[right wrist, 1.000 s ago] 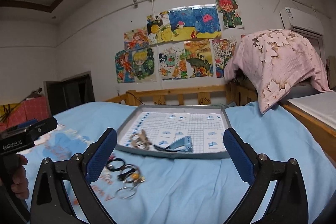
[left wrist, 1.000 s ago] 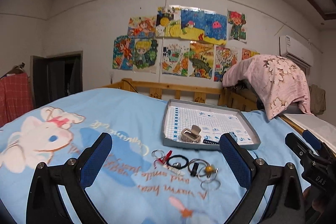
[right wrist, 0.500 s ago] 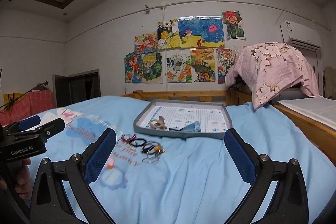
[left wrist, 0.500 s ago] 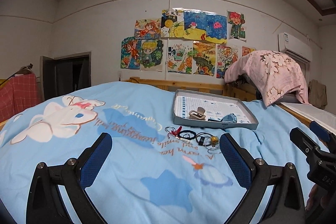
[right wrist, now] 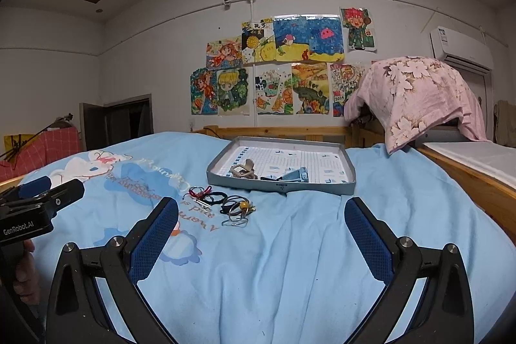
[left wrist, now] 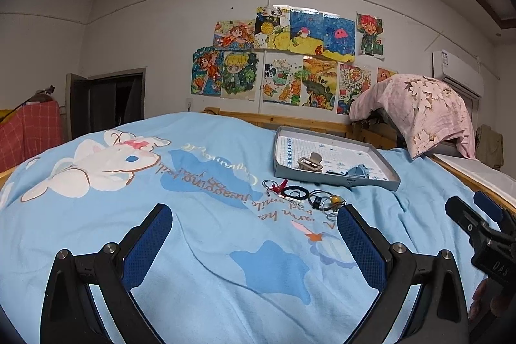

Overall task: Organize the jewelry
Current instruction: 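Lift both open tools away from the tray, then lower the left tool onto the red hair clip and close it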

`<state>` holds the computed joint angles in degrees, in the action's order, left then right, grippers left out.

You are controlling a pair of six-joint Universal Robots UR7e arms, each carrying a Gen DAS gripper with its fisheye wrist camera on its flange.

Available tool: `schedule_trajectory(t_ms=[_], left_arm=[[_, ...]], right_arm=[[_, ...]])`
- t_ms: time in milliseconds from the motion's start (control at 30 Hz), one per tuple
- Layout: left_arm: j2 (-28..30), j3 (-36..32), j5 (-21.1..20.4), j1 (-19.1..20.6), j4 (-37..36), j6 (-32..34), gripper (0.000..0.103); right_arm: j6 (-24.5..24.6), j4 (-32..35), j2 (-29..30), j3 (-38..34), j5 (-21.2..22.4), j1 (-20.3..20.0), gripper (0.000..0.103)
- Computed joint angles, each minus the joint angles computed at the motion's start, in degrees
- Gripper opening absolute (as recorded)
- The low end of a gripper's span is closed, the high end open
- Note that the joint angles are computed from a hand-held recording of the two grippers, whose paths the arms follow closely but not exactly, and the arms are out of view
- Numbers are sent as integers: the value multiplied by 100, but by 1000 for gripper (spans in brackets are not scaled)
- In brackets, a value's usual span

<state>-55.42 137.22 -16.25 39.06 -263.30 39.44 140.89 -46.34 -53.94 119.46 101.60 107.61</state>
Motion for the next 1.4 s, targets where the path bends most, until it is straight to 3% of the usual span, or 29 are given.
schedule_trajectory(t_ms=[233, 533, 733, 933, 1067, 1267, 1400], left_arm=[[-481, -87, -443, 531, 1555, -1131, 103], [-567, -1121, -1234, 1406, 2758, -1216, 103], [-465, -1690, -1637, 1896, 3622, -1424, 103], [-399, -2207, -2055, 2379, 4917, -1880, 103], [-409, -2487, -2556, 2660, 5844, -2083, 103], [-324, -2735, -2993, 2889, 6668, -2146, 77], [-310, -2843, -3228, 3005, 7007, -2241, 66]], right_arm=[[159, 1140, 154, -799, 42, 14, 101], [-67, 1830, 516, -1943, -96, -58, 101], [74, 2300, 975, -2754, -187, -137, 101], [301, 2946, 1507, -3564, -368, -287, 101], [413, 3549, 1933, -4124, -385, -393, 101], [476, 4205, 2284, -4530, -399, -491, 98], [396, 4576, 2472, -4802, -355, -483, 78]])
